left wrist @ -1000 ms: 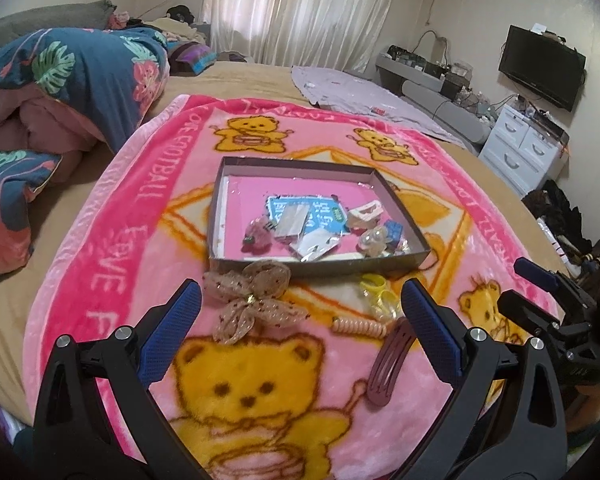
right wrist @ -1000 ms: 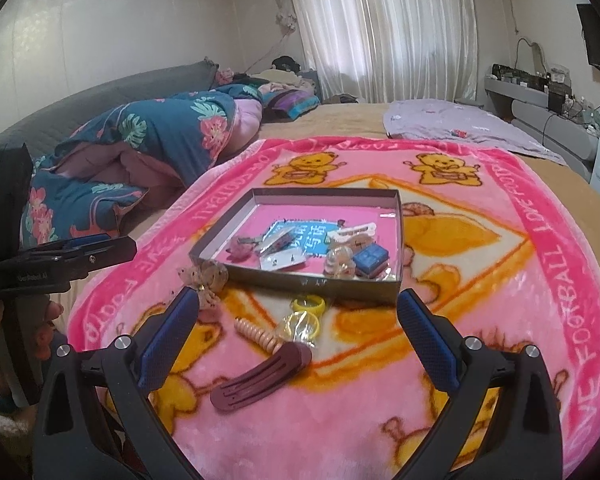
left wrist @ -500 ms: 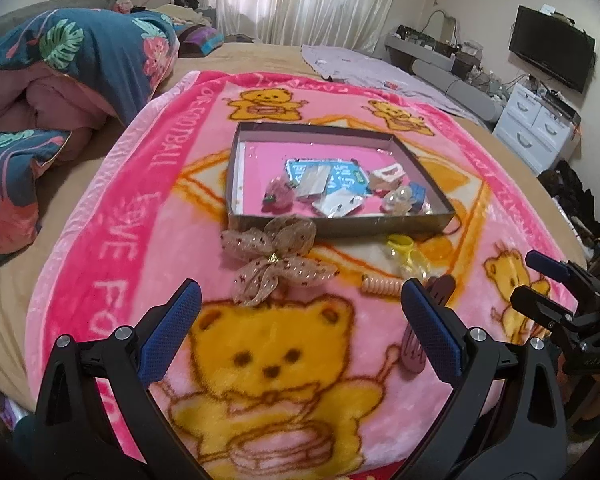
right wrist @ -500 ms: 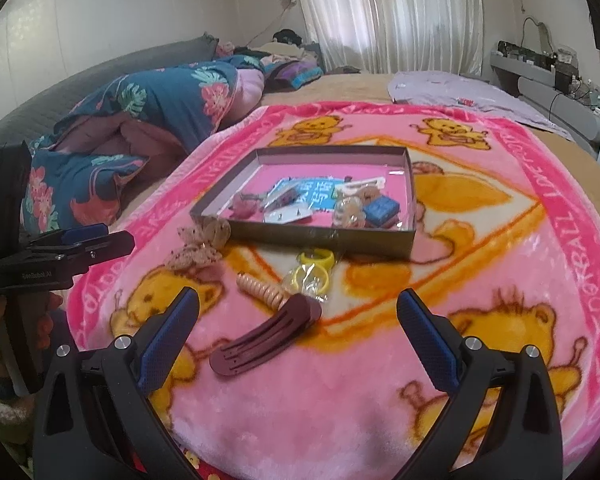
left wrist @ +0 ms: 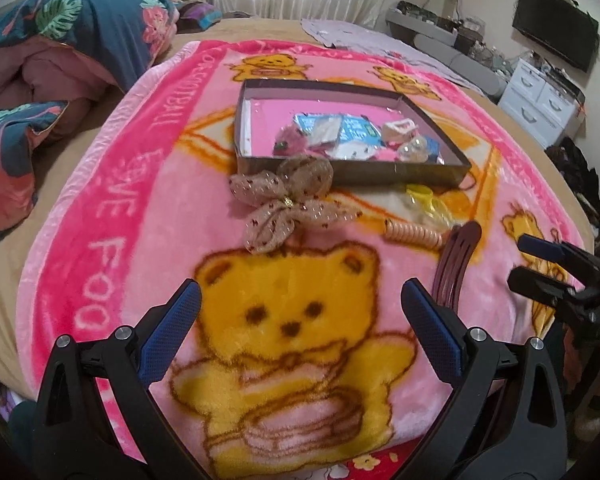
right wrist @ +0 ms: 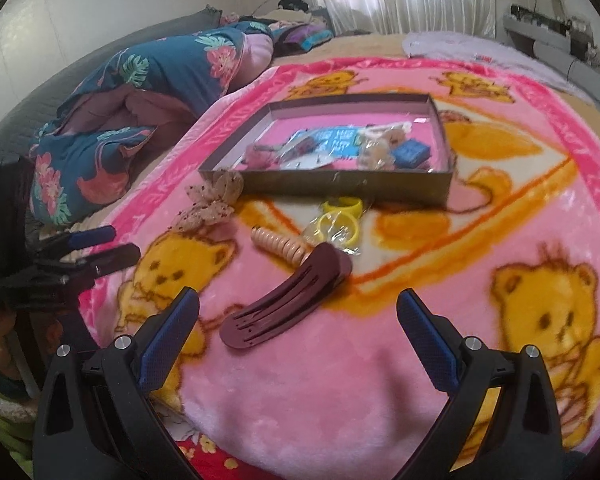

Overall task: Organize jewelry
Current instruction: 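Grasp the maroon hair clip with right gripper while left reaches the peach coiled hair tie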

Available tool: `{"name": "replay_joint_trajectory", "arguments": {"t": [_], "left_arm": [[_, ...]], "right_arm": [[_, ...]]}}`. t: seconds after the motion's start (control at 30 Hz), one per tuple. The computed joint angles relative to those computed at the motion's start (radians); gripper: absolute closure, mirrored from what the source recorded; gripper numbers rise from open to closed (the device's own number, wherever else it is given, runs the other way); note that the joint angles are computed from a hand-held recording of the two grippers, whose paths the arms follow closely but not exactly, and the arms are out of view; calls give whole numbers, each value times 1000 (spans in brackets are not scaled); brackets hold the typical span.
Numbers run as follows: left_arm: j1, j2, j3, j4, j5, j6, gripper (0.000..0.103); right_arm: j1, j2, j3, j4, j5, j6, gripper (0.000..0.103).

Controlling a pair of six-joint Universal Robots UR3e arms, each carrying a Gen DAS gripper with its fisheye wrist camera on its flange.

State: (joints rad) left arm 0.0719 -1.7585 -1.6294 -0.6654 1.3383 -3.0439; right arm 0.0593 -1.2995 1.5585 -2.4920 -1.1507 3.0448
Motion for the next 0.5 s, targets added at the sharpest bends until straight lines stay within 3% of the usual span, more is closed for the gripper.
{"name": "replay_joint_trajectory", "arguments": {"t": [0.07,0.5], "left_arm": [[-5,-5,-11,5,-3,12,10],[-58,-76,-5,34,-30,39,11]], "right_arm": [[-1,18,-16,20,10,1,18],[-30,187,-172,112,100,66,55]]}}
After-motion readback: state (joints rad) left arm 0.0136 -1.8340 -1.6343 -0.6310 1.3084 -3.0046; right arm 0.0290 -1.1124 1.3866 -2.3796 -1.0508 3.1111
